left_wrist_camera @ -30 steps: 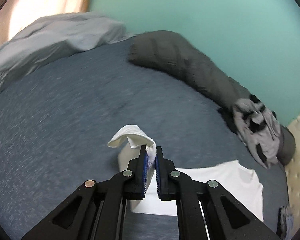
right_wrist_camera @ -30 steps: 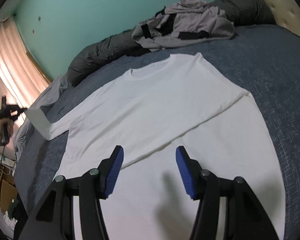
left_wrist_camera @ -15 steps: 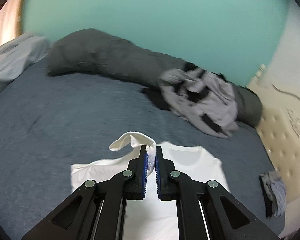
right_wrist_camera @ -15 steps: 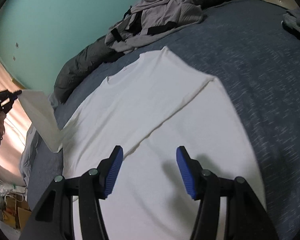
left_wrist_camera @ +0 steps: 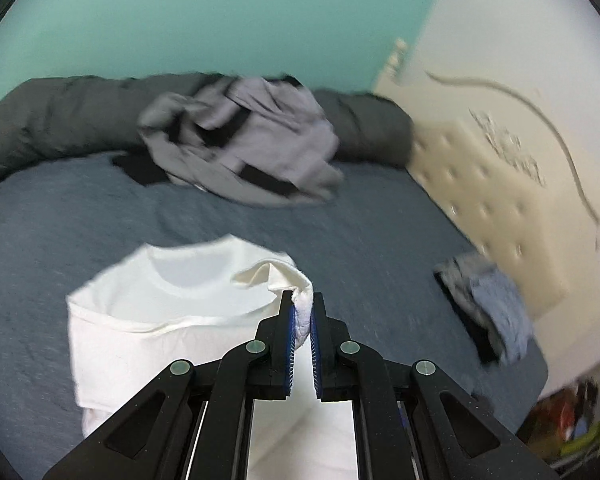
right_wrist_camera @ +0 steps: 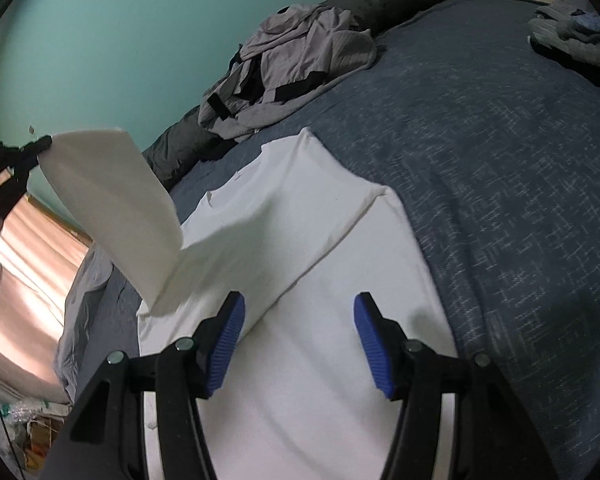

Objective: Fold clothes
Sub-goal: 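Lift the sleeve cuff with the left gripper and carry it across the shirt body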

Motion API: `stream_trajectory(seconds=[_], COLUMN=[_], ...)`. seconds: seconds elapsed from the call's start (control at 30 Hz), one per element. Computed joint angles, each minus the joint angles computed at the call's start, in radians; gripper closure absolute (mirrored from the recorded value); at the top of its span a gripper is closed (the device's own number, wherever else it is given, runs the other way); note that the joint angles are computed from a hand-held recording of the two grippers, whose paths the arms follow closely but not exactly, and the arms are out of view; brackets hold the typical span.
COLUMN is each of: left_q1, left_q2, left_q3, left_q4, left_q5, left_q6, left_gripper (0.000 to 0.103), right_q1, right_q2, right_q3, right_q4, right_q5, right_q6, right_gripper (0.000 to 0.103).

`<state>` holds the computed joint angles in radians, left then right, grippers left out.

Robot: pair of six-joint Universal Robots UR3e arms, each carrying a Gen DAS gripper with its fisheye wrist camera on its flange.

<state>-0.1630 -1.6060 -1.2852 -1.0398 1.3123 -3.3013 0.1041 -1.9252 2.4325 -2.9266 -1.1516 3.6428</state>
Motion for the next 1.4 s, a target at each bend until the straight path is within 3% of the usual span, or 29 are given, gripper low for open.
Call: stream_trajectory(seconds=[0.27, 0.37, 0.53, 0.57, 0.7, 0.77, 0.93, 1.13, 1.3, 1.4], left_q1=[-0.219, -0.249, -0.244, -0.235, -0.191, -0.159, 0.024, 0.407, 0.662, 0.762], left_q2=[-0.091, -0.1, -0.09, -0.068, 0.053, 0.133, 0.364, 0.65, 0.779, 0.796], left_q3=[-0.31, -0.427, -0.53, -0.551, -0.64, -0.685, -0.802, -0.949, -1.035, -1.067], left_q4=[0.235, 0.317, 0.339, 0.344, 0.345, 0.332, 0.213, -0.021, -0.132, -0.125], left_q5=[0.11, 0.122, 0.101, 0.093, 0.06, 0.048, -0.007, -0.09, -0.103, -0.093], left_q6=[-0.044, -0.067, -0.076, -0.075, -0.066, -0.047, 0.06, 0.268, 0.455, 0.541], left_gripper=[0.096, 0.096, 0.094, 0.09, 0.054, 0.05, 0.044, 0.043, 0.043, 0.043], right_q1=[-0.071, -0.09, -0.081, -0.072, -0.035, -0.01, 0.074, 0.217, 0.283, 0.319], right_q2=[-0.029, -0.034, 0.002, 0.012, 0.057, 0.094, 0.194, 0.351, 0.435, 0.468], right_q3=[0.05, 0.061, 0.055, 0.049, 0.025, 0.007, -0.062, -0.217, -0.302, -0.331], right_q4=[0.021, 0.031, 0.02, 0.015, -0.007, -0.023, -0.056, -0.032, 0.036, 0.07], right_q5=[0.054, 0.067, 0.074, 0.068, 0.052, 0.05, 0.03, -0.041, -0.086, -0.115], right_q6=[-0.013, -0.015, -0.018, -0.016, -0.008, -0.004, -0.002, -0.015, -0.021, -0.032], right_gripper=[0.044, 0.044, 0.044, 0.044, 0.044, 0.044, 0.043, 0.043, 0.043, 0.043])
